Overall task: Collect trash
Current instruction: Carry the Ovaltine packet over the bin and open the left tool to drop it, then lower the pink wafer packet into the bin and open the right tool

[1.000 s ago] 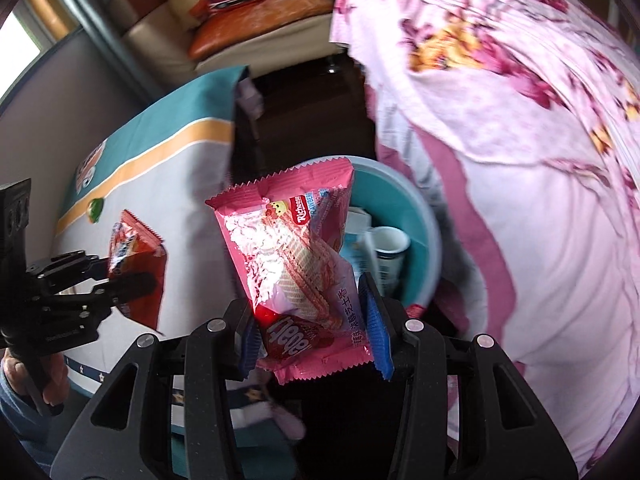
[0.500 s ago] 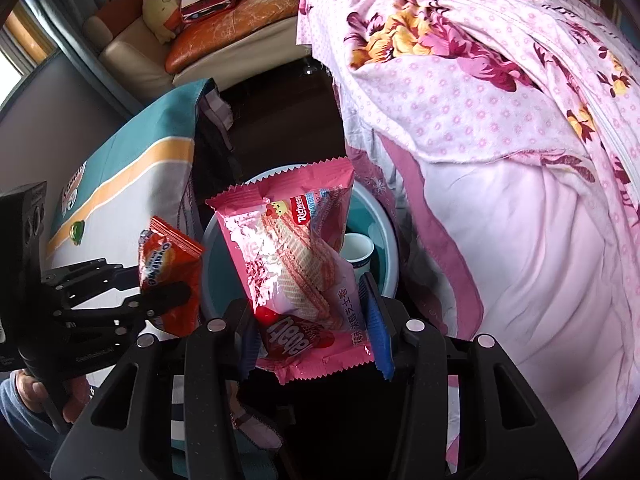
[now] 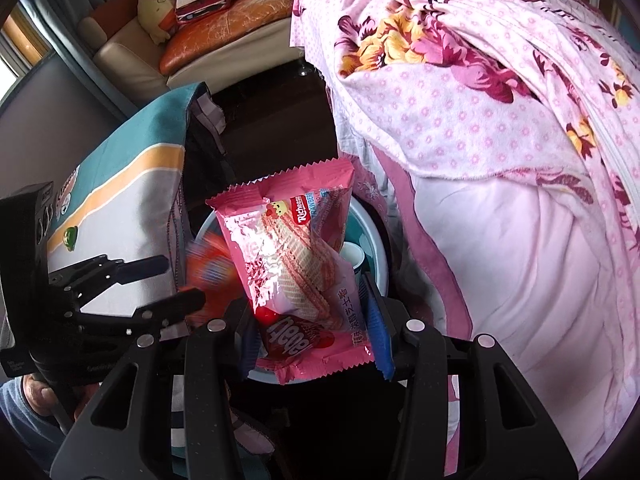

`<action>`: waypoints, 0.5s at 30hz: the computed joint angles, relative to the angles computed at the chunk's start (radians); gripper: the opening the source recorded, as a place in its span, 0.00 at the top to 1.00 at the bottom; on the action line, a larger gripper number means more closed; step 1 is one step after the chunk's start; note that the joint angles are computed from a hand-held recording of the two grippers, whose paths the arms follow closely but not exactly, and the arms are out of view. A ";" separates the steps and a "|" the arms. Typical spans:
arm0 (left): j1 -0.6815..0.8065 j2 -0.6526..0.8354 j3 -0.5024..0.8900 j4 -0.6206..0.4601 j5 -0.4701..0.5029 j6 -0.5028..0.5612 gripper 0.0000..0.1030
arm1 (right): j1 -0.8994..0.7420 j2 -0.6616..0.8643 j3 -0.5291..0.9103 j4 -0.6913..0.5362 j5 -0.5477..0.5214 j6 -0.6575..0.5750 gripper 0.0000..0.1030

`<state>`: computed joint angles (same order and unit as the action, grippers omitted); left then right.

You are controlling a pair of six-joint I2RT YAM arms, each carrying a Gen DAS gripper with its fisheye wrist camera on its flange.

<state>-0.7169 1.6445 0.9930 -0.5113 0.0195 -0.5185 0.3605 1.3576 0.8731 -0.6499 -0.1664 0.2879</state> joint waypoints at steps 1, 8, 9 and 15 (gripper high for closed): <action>-0.003 -0.008 -0.002 -0.005 -0.012 -0.004 0.16 | 0.002 -0.001 0.001 -0.002 0.002 0.000 0.58; 0.018 -0.096 -0.073 -0.011 -0.012 -0.023 0.12 | 0.042 0.026 0.011 -0.001 0.013 0.011 0.58; 0.024 -0.107 -0.081 -0.014 -0.011 -0.025 0.12 | 0.049 0.033 0.014 0.001 0.015 0.014 0.58; 0.055 -0.183 -0.136 -0.027 -0.015 -0.031 0.12 | 0.092 0.087 0.041 0.010 0.025 0.024 0.58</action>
